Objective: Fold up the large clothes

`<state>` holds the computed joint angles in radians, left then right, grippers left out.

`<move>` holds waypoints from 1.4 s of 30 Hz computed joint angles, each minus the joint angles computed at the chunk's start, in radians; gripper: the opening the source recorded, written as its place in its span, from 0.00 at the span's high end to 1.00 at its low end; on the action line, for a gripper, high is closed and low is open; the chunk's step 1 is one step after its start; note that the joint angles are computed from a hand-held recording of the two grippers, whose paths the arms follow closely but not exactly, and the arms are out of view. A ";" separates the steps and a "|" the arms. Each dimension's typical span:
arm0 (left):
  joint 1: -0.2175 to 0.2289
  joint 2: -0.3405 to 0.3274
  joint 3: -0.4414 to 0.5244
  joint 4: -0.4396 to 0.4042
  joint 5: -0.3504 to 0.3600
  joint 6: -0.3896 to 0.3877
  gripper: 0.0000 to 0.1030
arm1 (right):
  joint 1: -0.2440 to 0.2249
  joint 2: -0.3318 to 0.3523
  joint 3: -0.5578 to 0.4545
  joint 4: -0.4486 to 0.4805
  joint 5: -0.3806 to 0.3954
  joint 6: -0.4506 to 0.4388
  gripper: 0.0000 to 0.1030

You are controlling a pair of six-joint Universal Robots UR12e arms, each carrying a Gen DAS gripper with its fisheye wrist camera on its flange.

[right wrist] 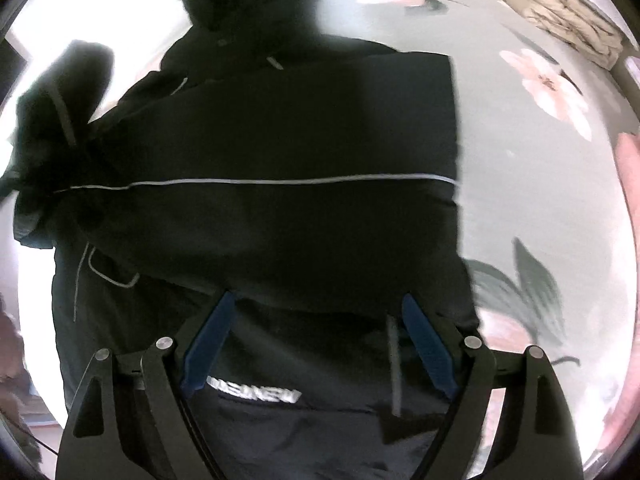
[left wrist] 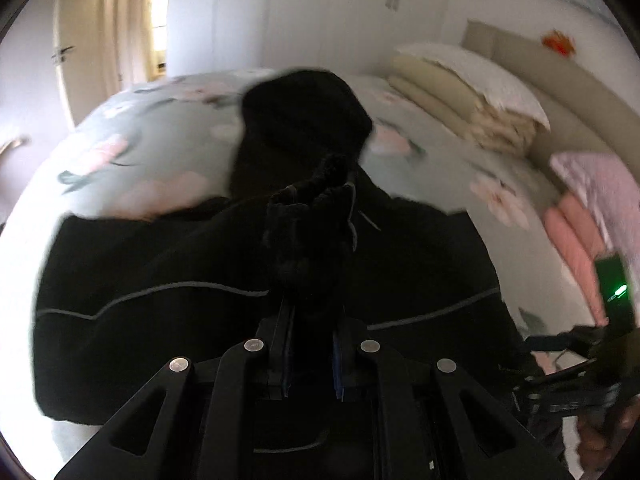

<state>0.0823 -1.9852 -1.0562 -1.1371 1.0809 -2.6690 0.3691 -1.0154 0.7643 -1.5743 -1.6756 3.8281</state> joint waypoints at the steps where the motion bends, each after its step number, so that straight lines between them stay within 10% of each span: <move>1: -0.013 0.011 -0.018 0.002 0.009 0.000 0.84 | -0.009 -0.018 0.034 -0.015 0.007 -0.004 0.14; 3: -0.038 0.008 -0.037 -0.018 0.040 0.005 0.78 | -0.020 -0.045 0.082 -0.033 0.027 0.001 0.14; 5: -0.052 -0.012 -0.021 -0.112 0.044 0.028 0.43 | -0.029 -0.056 0.108 -0.044 0.051 0.000 0.15; 8: -0.060 -0.029 -0.010 -0.195 0.019 0.045 0.25 | -0.039 -0.066 0.140 -0.075 0.088 -0.009 0.15; 17: 0.034 -0.012 0.050 -0.439 -0.178 0.062 0.23 | -0.064 -0.044 0.128 -0.278 0.248 -0.024 0.15; 26: 0.101 0.016 0.008 -0.275 -0.101 -0.114 0.23 | -0.091 0.099 0.012 -0.384 0.440 0.084 0.16; 30: 0.107 0.009 0.014 -0.231 -0.078 -0.151 0.23 | -0.092 0.124 -0.009 -0.405 0.500 0.103 0.42; 34: 0.101 0.000 0.026 -0.160 -0.019 -0.187 0.23 | -0.063 0.158 -0.122 -0.278 0.385 -0.015 0.66; 42: 0.079 -0.060 0.123 -0.126 0.029 -0.213 0.29 | -0.027 0.050 -0.091 -0.211 -0.022 -0.074 0.69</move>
<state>0.1617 -2.0457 -0.9335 -1.2634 1.1096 -2.8815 0.3417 -0.9653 0.6735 -1.7852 -1.6977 3.7540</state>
